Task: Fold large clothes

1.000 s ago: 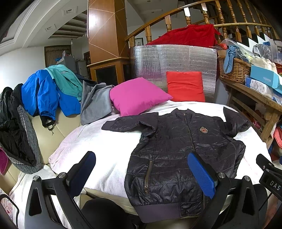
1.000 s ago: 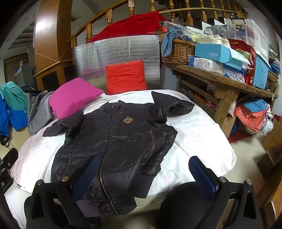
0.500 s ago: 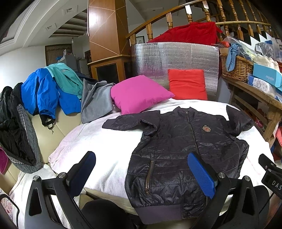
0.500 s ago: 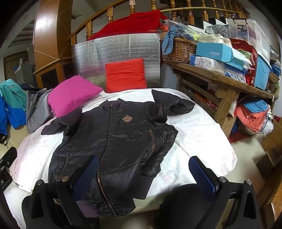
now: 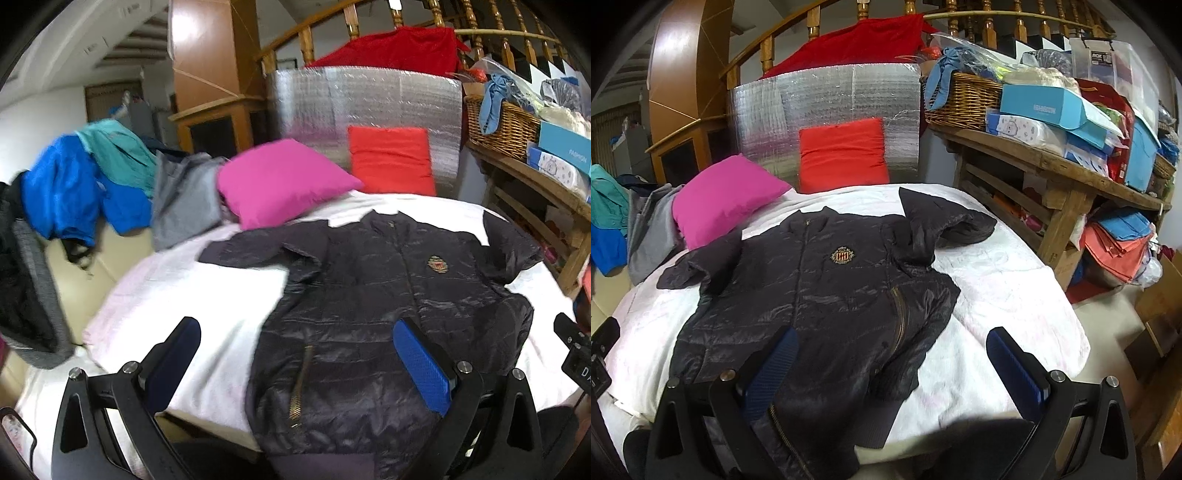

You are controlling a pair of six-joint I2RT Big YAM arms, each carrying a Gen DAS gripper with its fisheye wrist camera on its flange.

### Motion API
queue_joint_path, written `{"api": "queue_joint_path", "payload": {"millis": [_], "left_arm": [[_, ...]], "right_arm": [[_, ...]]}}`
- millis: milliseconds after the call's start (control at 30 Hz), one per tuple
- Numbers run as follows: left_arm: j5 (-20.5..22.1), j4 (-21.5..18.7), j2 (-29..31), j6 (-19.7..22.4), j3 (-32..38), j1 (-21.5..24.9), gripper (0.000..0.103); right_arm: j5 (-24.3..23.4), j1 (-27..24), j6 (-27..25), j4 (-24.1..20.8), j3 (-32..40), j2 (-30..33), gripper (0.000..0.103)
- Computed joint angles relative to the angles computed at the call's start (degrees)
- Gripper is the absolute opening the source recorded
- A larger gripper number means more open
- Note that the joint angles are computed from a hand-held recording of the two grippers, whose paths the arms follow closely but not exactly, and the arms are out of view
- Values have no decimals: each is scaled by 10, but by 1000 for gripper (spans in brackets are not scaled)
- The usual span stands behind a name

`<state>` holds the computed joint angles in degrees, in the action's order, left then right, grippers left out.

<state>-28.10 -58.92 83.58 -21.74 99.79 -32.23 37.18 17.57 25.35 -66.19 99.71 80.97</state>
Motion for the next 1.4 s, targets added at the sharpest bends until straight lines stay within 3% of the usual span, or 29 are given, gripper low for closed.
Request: {"api": "queue_joint_path", "payload": {"millis": [67, 200, 333, 500, 567, 700, 867, 967, 1000, 1033, 1067, 1100, 1167, 1300, 1400], "left_arm": [[23, 6, 25, 6, 22, 15, 103], [78, -5, 114, 8, 113, 45, 103], [134, -57, 226, -7, 243, 69, 103], [206, -120, 347, -49, 383, 92, 103], [214, -100, 352, -62, 371, 98, 103], [204, -58, 351, -69, 339, 106, 103], [198, -48, 377, -48, 367, 115, 103], [182, -58, 396, -26, 395, 115, 103], [181, -65, 406, -20, 411, 115, 103], [181, -66, 407, -15, 412, 116, 103], [181, -73, 415, -11, 425, 116, 103], [178, -84, 425, -7, 443, 116, 103], [174, -82, 423, -1, 439, 116, 103], [156, -87, 432, 1, 459, 118, 103], [138, -76, 425, 3, 451, 120, 103]], "right_arm": [[-15, -23, -13, 16, 5, 9, 103], [-89, -95, -12, 58, 10, 30, 103], [-197, -175, 13, 57, 37, 77, 103], [-339, -269, 61, 118, 81, 139, 103], [-436, -310, 125, 169, 84, 159, 103], [-568, -366, 272, 254, 81, 206, 103], [-607, -397, 349, 254, 159, 286, 100], [-637, -413, 378, 245, 213, 336, 92], [-645, -415, 382, 247, 220, 347, 86], [-651, -417, 382, 242, 234, 360, 73], [-647, -417, 374, 227, 256, 375, 62], [-631, -416, 354, 191, 289, 393, 36], [-600, -410, 319, 149, 329, 409, 21], [-538, -387, 240, 109, 389, 408, 16], [-531, -358, 177, 133, 392, 384, 16]]}}
